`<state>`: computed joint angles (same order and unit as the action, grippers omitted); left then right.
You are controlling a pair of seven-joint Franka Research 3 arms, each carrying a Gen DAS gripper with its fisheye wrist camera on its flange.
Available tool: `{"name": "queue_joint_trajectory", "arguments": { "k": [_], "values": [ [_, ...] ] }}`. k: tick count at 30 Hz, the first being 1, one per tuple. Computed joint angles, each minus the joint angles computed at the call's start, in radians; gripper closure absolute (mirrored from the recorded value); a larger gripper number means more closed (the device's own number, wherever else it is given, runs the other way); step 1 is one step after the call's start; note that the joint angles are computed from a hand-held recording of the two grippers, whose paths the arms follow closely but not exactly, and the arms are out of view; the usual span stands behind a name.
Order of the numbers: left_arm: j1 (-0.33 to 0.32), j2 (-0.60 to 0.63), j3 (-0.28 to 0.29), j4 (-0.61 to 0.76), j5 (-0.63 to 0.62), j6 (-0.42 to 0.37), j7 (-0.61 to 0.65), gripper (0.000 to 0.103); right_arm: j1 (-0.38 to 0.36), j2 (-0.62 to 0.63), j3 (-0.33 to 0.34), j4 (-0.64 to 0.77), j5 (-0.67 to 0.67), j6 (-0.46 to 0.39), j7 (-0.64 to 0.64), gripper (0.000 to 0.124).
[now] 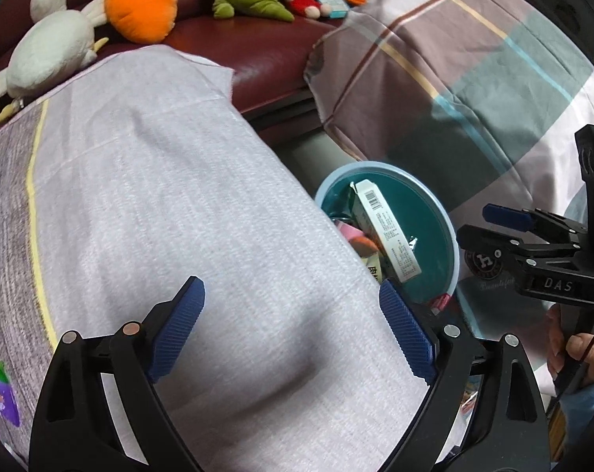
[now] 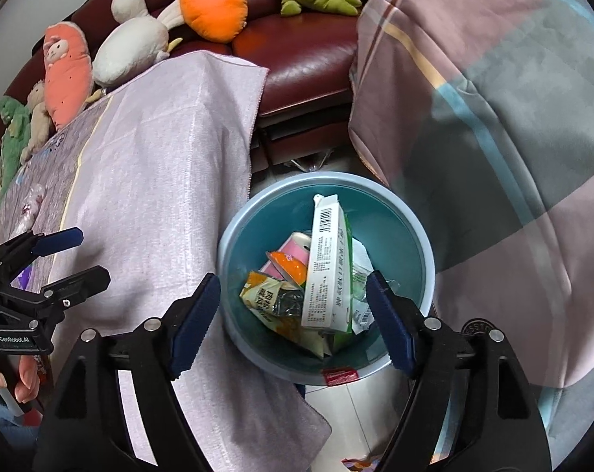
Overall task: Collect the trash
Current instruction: 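Open the right gripper over the teal bin to drop the egg shell, then move both grippers back over the wrappers on the table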
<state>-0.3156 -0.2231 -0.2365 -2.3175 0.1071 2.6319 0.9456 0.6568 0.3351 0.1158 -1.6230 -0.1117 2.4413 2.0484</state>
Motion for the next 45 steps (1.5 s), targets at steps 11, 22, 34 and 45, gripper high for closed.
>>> {"name": "queue_joint_trajectory", "arguments": {
  "k": [11,22,34,45],
  "values": [
    [0.001,-0.178,0.011,-0.137,0.012,-0.002,-0.053,0.01,0.041,-0.037,0.019,0.006,-0.044,-0.032,0.027,0.049],
    [-0.009,-0.388,0.014,-0.277,0.029,-0.035,-0.133,0.009,0.085,-0.06,0.044,0.014,-0.084,-0.051,0.036,0.046],
    [-0.035,-0.638,0.012,-0.418,0.044,-0.127,-0.202,0.009,0.149,-0.075,0.078,0.03,-0.138,-0.082,0.037,0.04],
    [-0.072,-1.014,0.001,-0.559,0.072,-0.41,-0.265,0.009,0.24,0.018,0.12,0.151,-0.082,-0.134,-0.081,0.04]
  ]
}}
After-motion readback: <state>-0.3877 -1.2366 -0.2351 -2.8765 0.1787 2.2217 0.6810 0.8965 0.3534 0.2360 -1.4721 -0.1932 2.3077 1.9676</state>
